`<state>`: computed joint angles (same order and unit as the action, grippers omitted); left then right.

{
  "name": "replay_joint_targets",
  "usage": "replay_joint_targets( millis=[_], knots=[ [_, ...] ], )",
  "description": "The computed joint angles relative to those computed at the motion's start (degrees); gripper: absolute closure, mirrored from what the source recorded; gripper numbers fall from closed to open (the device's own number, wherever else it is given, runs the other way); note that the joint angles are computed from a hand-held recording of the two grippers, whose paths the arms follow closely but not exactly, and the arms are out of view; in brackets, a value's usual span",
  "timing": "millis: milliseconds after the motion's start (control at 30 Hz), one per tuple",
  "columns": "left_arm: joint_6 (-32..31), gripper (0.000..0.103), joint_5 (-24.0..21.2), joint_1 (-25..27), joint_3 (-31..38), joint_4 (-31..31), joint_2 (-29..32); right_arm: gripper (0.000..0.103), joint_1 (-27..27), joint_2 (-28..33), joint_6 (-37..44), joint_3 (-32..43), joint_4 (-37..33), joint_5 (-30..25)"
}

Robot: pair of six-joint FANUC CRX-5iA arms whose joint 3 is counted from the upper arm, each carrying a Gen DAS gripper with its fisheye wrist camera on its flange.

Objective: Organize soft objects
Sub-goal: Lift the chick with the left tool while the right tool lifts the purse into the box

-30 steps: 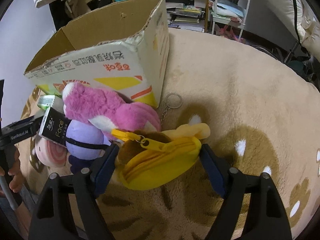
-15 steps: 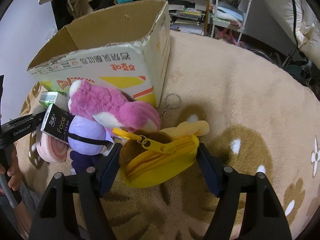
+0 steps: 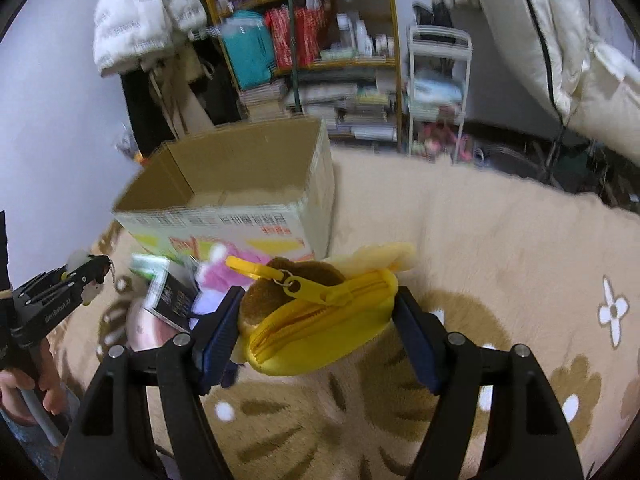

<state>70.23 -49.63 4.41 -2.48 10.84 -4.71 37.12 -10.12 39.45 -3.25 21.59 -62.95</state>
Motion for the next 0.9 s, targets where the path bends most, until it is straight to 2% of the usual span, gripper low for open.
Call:
replay_joint_targets(
  millis=[200, 367, 633, 900],
  knots=[
    [-6.84, 0.070, 10.70, 0.03, -5.72, 7.15, -6.77, 0.025, 2.87, -2.36, -4.04, -3.08, 10.11, 6.21],
    [-11.33, 0.070, 16.36, -1.18, -5.70, 11.77, -7.69, 0.025, 3.17, -2.22, -6.12, -3.51, 18.25, 12.16],
    [-12.03, 0.070, 19.30, -2.66, -0.91, 14.36, -3.83, 0.025, -0.21, 2.29, -6.73, 0.37, 22.63, 20.10],
    [-12.47, 0.070, 20.61, -3.95, 1.26, 14.47, 1.57, 0.025, -2.84, 6.30, -3.63, 3.65, 19.21, 22.91]
  ],
)
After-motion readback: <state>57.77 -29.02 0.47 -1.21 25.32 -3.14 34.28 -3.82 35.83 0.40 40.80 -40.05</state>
